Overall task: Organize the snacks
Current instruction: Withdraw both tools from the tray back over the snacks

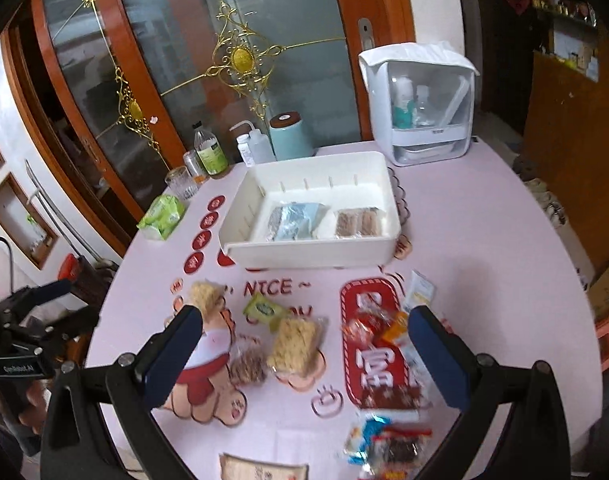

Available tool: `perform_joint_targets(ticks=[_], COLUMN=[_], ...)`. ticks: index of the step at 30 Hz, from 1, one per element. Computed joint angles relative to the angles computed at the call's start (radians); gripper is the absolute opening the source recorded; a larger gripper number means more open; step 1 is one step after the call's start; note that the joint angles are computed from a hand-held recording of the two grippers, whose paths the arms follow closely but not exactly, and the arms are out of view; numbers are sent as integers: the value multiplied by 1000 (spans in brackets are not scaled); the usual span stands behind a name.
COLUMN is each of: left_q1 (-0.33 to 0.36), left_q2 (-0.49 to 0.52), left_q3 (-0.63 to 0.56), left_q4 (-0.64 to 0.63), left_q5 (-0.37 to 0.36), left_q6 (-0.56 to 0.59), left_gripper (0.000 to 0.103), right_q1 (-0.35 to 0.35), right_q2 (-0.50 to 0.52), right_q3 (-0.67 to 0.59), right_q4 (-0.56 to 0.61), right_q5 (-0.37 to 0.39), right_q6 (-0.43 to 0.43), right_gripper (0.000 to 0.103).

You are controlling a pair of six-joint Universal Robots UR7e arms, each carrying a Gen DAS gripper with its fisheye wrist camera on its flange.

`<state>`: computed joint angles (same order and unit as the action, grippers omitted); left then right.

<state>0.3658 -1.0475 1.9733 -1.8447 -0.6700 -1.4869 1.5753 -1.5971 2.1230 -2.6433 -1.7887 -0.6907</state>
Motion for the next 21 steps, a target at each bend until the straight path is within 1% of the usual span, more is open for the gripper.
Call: perform_joint_targets(ticks=[2, 4, 9, 11, 12, 14, 16, 18, 21], left_q1=[-32, -58, -110, -119, -124, -127, -129, -132, -139], left_q2=[-3, -4, 8, 28, 38, 66, 104, 153, 225], left_q3=[9, 27, 111, 134, 154, 181, 192, 201, 208], left_q4=[61, 78, -32, -84, -136, -228, -295, -376, -493], left_q5=[-8, -26, -85, -103, -119, -143, -159, -178, -194], left_q6=[-59, -87, -57, -43, -25, 13, 46, 98, 179], left_gripper=[103, 103, 103, 103, 103, 103, 103, 103, 103], right_q1=[-10, -28, -89, -116, -135, -175, -214, -246, -281], right_q2=[-34, -64, -134, -153, -162, -177, -185, -188, -183], right_q3=[33, 61, 131, 149, 157, 165, 168, 172, 185], right_q4=[-17, -23, -54, -56, -53, -35, -11, -3, -41], right_q5=[-16, -19, -28, -30, -31, -25, -30, -37, -73], right_q6=[-18, -43, -107, -121, -126, -127, -119, -115, -107], right_gripper=[103, 103, 103, 103, 103, 100, 96, 95, 95])
